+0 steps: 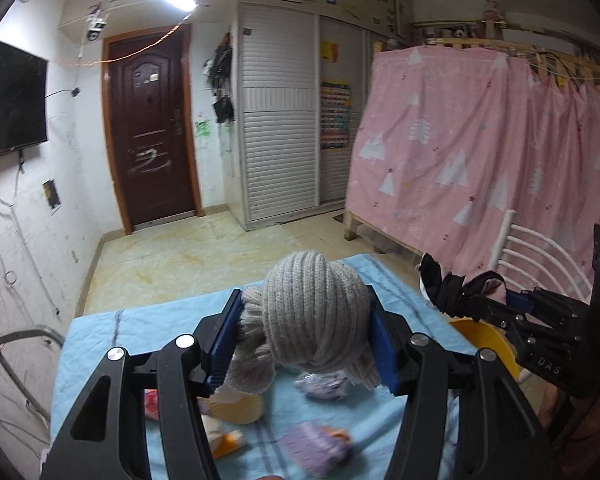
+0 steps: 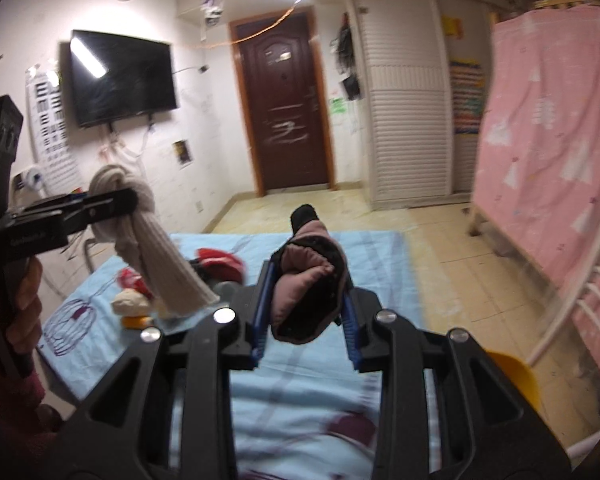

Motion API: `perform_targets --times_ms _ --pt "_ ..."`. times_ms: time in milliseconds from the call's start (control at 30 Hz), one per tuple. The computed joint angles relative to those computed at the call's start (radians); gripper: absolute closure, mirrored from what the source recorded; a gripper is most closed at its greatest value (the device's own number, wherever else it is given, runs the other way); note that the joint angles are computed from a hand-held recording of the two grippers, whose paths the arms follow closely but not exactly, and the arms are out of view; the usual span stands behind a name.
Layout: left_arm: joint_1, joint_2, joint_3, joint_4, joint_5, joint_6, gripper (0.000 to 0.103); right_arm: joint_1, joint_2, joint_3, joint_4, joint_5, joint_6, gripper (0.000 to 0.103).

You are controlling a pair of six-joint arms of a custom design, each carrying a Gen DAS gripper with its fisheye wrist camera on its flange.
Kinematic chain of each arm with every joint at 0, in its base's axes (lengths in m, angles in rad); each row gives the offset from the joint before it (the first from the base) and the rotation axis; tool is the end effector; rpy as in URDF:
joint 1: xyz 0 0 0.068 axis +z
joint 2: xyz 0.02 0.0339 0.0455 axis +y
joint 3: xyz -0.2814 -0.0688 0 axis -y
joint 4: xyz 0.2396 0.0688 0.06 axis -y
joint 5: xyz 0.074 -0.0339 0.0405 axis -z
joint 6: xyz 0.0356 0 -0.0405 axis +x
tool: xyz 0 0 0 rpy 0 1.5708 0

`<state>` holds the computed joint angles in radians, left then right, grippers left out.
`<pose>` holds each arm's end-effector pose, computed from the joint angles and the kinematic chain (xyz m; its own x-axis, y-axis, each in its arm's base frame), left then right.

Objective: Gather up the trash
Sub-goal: 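Carry both held items to the yellow bucket and open both tools over it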

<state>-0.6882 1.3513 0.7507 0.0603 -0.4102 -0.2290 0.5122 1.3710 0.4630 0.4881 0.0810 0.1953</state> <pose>0.2266 -0.1680 0.2474 -0.4592 0.1081 -0.8817 0.2198 0.9755 0.0051 0.2270 0.1244 0.1927 -0.4309 -0.0204 -0.9022 -0.3471 0.9266 0.1448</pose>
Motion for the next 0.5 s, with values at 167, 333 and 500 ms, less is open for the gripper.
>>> perform_targets --times_ms 167,333,500 --pt "-0.110 0.131 0.114 0.017 -0.007 0.000 0.053 -0.154 -0.165 -0.104 -0.047 -0.029 -0.024 0.074" --pt "-0.192 0.283 0.239 0.046 0.014 0.003 0.053 -0.313 -0.266 -0.171 -0.081 -0.088 -0.051 0.074" --pt "-0.252 0.452 0.415 0.006 0.030 0.007 0.053 -0.493 -0.300 -0.218 -0.066 -0.192 -0.066 0.074"
